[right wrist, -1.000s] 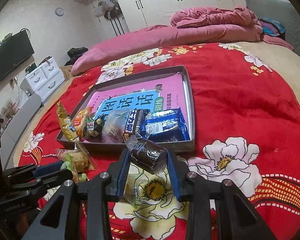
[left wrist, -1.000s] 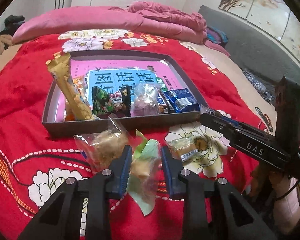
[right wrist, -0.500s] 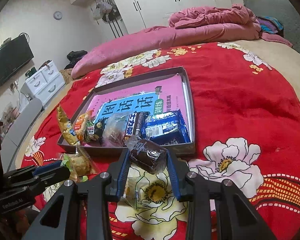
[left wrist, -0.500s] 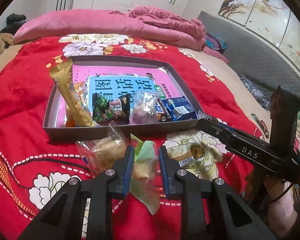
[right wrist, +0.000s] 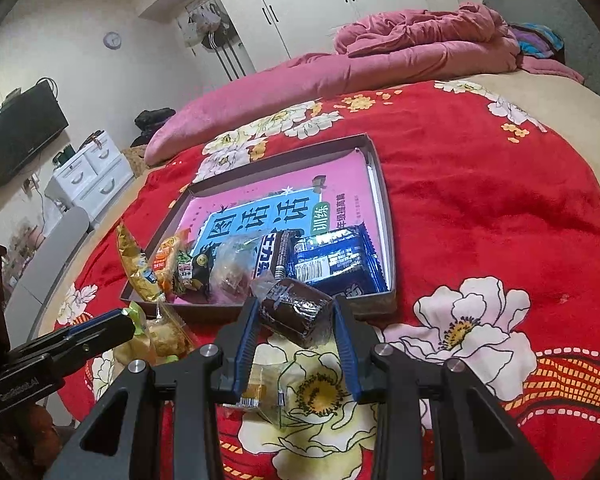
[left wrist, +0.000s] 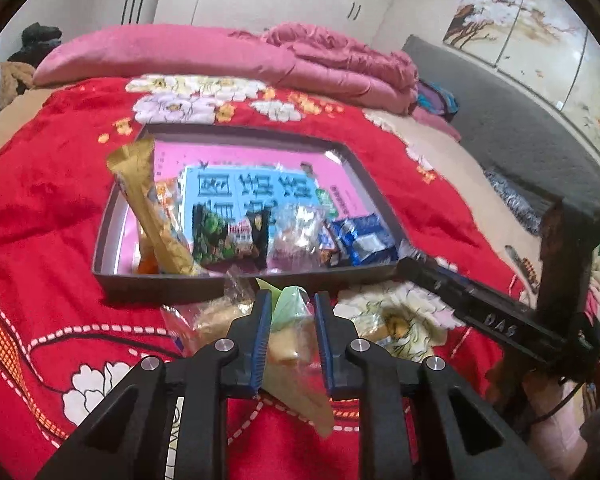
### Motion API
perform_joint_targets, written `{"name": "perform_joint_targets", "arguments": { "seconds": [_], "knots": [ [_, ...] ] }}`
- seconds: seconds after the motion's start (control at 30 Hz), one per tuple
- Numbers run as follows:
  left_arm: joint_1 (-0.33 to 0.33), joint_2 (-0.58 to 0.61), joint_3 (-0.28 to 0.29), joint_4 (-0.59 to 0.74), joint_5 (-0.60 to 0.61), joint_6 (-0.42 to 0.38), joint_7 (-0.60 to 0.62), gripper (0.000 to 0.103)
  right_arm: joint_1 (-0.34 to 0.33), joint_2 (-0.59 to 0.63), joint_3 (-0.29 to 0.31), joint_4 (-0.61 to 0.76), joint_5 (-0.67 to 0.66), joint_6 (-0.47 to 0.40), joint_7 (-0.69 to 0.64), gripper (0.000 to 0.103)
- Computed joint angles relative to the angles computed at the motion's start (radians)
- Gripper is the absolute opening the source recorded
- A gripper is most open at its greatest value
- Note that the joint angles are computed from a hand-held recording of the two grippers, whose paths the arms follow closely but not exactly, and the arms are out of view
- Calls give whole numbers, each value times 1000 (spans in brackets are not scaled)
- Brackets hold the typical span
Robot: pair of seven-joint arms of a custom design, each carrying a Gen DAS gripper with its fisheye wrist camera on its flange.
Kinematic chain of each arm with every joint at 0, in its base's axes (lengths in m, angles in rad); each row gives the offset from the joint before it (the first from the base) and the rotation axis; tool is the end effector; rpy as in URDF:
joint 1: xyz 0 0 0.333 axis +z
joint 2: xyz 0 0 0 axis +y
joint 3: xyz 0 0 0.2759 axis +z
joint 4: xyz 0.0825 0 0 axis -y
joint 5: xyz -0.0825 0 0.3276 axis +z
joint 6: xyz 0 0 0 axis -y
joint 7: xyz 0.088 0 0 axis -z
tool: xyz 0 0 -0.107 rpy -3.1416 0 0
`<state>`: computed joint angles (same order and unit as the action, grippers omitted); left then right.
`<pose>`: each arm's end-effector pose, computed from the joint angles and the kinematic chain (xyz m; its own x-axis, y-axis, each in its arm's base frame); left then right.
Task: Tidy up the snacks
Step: 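Lift both held snacks and carry them over the tray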
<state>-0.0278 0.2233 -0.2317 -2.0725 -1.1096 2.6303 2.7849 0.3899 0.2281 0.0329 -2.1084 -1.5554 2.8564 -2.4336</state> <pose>0.5387 -0.1164 0.3480 -0.5856 -0.7496 0.3085 -0.7177 0.3026 -0.6272 0.4599 0.2661 0.3283 -0.2653 -0.9044 -0.3341 -0.6161 0.4256 -0.6627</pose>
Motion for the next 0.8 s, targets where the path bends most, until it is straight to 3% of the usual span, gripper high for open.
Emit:
{"name": "perform_joint_targets", "arguments": {
  "seconds": [0.13,0.4,0.47,0.5,0.53,0.6,0.8],
  "knots": [
    [-26,9,-1,-21,88,36,-39,22,-2,2,-2,-1,-1,6,4,37],
    [-38,9,-15,-53,148,83,-65,26,-15,-5,-1,-14,-40,21,72,37],
    [-38,13,-13,-52,162,87,-81,29,-17,-6,0,-15,-43,20,76,37],
    [-41,18,-8,-50,188,84,-106,39,-17,-6,1,-15,-43,20,76,37],
    [-50,31,7,-42,250,64,-170,42,-18,-7,2,-16,-46,20,81,37],
    [-54,41,8,-43,301,66,-218,41,-19,-7,3,-17,-51,21,88,37],
    [-35,23,-32,-66,267,102,-159,34,-22,-7,5,-17,-57,19,92,37]
  ]
}}
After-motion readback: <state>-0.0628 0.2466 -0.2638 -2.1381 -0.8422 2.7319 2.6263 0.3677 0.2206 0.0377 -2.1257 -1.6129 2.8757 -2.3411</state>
